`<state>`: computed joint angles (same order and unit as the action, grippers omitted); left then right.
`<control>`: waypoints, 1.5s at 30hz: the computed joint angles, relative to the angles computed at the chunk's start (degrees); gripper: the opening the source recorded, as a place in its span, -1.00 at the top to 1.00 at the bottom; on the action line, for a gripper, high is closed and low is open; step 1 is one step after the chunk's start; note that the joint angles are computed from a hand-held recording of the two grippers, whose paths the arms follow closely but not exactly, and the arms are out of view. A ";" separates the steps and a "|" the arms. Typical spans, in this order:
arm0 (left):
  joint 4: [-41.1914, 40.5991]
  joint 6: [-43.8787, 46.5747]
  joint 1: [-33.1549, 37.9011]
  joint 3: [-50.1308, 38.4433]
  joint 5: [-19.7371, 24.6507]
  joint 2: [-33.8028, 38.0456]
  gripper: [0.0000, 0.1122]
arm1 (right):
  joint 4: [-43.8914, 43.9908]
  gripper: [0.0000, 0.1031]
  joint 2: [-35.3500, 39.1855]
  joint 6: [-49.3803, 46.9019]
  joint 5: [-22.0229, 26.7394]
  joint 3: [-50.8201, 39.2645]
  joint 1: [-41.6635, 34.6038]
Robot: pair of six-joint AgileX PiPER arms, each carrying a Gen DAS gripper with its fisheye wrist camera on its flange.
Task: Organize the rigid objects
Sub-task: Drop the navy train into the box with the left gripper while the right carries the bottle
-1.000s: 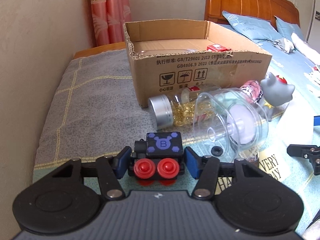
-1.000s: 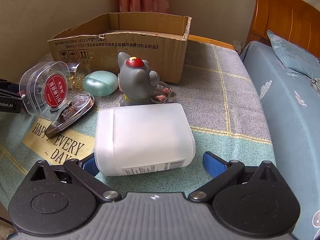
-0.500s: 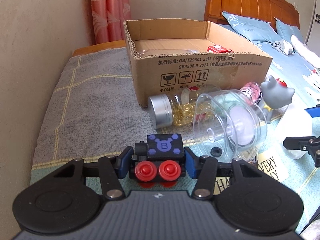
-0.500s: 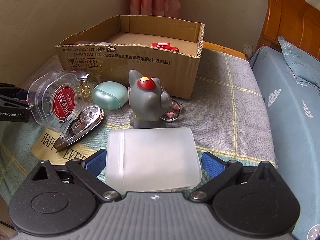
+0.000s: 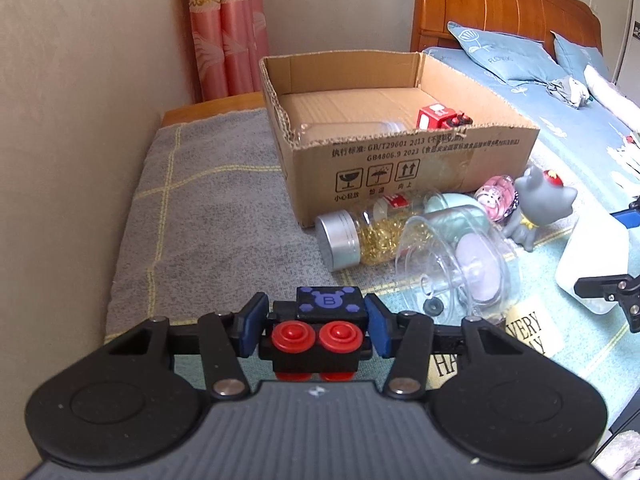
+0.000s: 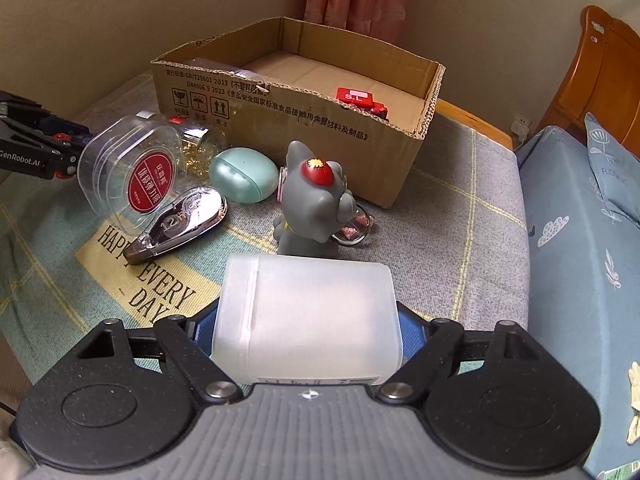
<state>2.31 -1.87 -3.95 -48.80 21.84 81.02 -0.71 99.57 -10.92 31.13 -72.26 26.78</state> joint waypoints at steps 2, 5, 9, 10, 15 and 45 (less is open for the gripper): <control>0.43 -0.07 -0.28 -0.68 1.47 -1.28 0.09 | 3.17 -0.69 -0.95 -4.02 1.35 -0.58 -0.82; 1.75 -1.10 -0.99 -2.22 3.15 -2.63 0.09 | 5.68 -0.69 -2.21 -7.87 2.68 -1.44 -1.50; 0.69 0.78 -1.41 -5.50 4.58 -3.06 0.09 | 10.00 -0.69 -3.07 -13.19 4.64 -4.08 -2.58; 0.98 0.79 -1.70 -6.62 4.79 -2.91 0.09 | 11.14 -0.69 -3.06 -14.37 5.06 -5.09 -2.92; 4.02 -1.44 -3.66 -13.76 4.73 0.22 0.09 | 15.75 -0.69 -1.99 -18.87 6.88 -10.21 -4.28; 10.23 -6.54 -2.70 -37.89 5.64 21.75 -0.75 | 14.55 -0.69 13.63 -16.23 18.26 -39.88 -6.74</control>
<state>12.54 -8.41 -6.65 -86.69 27.48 102.78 13.84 113.20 -27.14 49.39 -112.14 20.04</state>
